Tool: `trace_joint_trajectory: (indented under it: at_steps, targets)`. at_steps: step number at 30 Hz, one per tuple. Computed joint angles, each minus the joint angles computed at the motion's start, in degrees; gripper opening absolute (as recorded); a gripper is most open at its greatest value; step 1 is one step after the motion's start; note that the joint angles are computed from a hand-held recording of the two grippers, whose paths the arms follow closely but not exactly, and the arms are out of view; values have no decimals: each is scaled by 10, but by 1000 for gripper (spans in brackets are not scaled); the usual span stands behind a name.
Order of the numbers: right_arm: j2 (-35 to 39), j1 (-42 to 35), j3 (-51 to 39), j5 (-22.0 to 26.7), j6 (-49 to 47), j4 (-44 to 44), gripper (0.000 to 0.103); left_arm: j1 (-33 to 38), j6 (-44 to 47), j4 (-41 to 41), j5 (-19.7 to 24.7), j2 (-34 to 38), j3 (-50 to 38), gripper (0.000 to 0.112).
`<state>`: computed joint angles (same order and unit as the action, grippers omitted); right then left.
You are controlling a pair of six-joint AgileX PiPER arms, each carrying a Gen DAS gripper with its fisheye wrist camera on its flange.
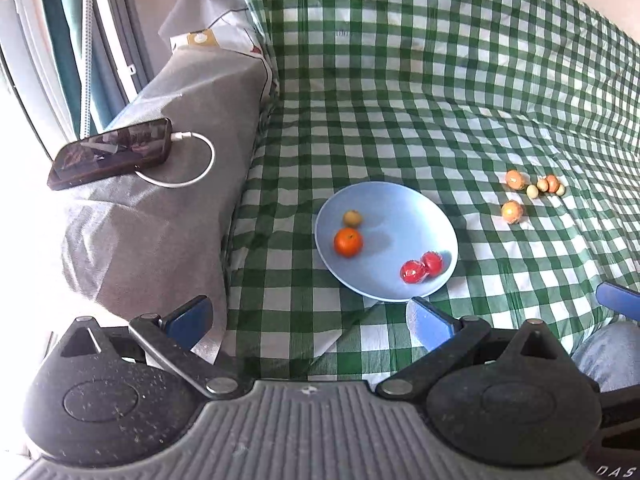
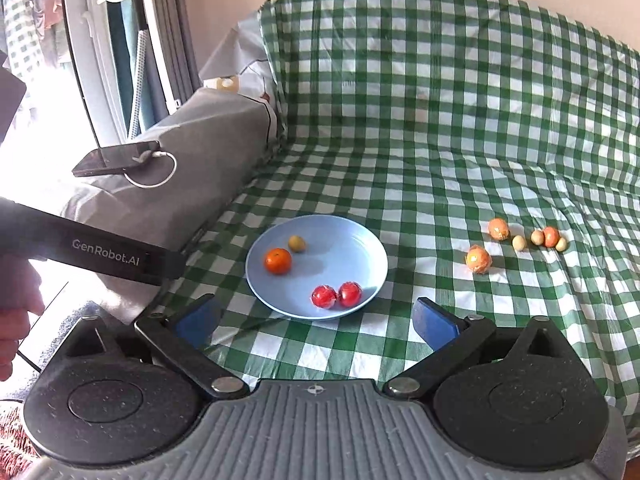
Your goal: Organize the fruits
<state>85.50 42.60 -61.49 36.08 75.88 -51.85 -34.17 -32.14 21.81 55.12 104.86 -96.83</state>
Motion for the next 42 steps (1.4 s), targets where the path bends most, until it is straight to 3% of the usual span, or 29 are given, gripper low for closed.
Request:
trace_joint_trajectory:
  at_steps: [20, 33, 37, 42]
  targets:
    - [-11, 13, 7, 10, 4, -3, 102, -7, 8, 2, 9, -4, -7, 103]
    - [5, -13, 3, -15, -18, 33, 102, -2, 31, -19, 32, 26, -50, 103]
    - [8, -32, 14, -30, 4, 25, 102, -6, 38, -24, 53, 53, -88, 103]
    - [0, -60, 48, -23, 108, -56, 102, -14, 58, -44, 90, 110, -175, 103]
